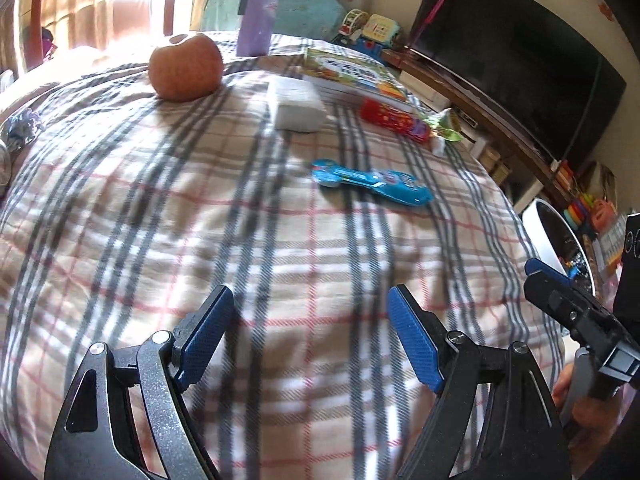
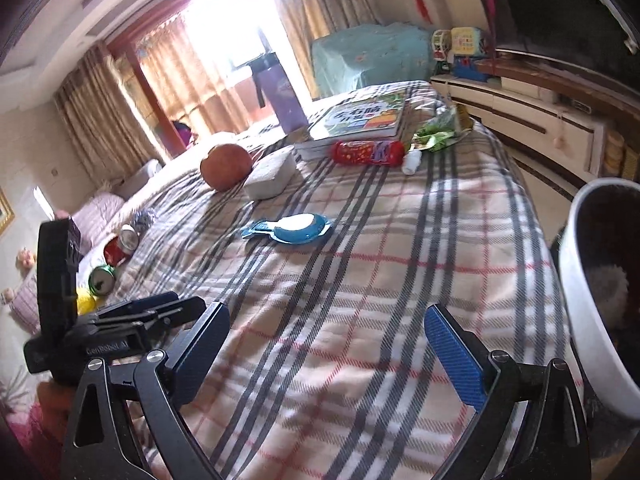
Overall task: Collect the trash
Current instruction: 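Move both open tools back over the remaining trash on the bed, then grasp the white foam block with the left tool while the right tool grasps the blue drink pouch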
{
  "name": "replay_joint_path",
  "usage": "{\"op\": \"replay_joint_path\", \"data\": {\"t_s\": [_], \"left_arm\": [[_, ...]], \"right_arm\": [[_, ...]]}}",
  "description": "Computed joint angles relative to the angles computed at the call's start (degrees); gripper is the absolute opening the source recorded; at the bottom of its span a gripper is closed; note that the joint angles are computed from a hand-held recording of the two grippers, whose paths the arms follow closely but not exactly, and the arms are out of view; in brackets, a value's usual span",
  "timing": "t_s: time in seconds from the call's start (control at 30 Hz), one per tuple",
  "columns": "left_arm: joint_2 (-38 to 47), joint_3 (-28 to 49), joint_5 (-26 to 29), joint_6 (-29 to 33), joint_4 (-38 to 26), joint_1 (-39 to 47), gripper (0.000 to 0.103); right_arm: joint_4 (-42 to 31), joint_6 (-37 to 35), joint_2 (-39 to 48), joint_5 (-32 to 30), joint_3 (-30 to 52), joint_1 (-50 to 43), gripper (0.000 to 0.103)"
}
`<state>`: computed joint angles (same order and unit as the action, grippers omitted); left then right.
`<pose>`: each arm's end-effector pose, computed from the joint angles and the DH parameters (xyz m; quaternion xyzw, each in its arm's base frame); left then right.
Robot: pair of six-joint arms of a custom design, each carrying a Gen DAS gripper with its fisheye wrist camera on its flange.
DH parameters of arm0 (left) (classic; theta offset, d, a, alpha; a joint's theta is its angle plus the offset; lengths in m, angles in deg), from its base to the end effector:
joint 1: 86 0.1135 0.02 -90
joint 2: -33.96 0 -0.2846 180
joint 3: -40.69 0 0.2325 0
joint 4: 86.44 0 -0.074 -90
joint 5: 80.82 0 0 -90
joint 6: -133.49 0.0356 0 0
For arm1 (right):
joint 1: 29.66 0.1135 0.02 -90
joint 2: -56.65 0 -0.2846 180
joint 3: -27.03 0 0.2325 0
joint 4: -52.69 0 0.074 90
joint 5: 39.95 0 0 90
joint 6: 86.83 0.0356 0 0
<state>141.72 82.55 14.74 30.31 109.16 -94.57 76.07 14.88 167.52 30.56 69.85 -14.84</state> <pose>0.2681 -0.0439 0.0881 -0.0213 0.9394 -0.1088 0.3245 0.2723 0.0843 0.0882 -0.0899 0.9074 0.2392 0.3338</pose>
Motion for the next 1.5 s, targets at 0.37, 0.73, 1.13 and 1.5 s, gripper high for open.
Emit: {"op": "replay_joint_path", "data": {"t_s": [0.37,0.73,1.13,1.5], "left_arm": [[4.5,10.6,1.1,4.1,-7.8,3.0,0.081],[13.9,30.6,0.3,5.5,-17.4,3.2,0.081],[22.2,46.1,-3.6,5.9,-25.1,2.5,0.08],[14.6,32.7,1.7,6.4,-18.0,3.7,0.047]], "right_arm": [[-8.6,-7.3,4.2,-1.7,9.8,1.9,0.099],[-16.8,-15.2,10.6,-1.4,21.2,4.3,0.097],[-26.7,-19.3,17.1,-1.3,33.8,5.0,0.068],[-19.5,-17.7,12.0,2.4,23.3,4.9,0.047]]}}
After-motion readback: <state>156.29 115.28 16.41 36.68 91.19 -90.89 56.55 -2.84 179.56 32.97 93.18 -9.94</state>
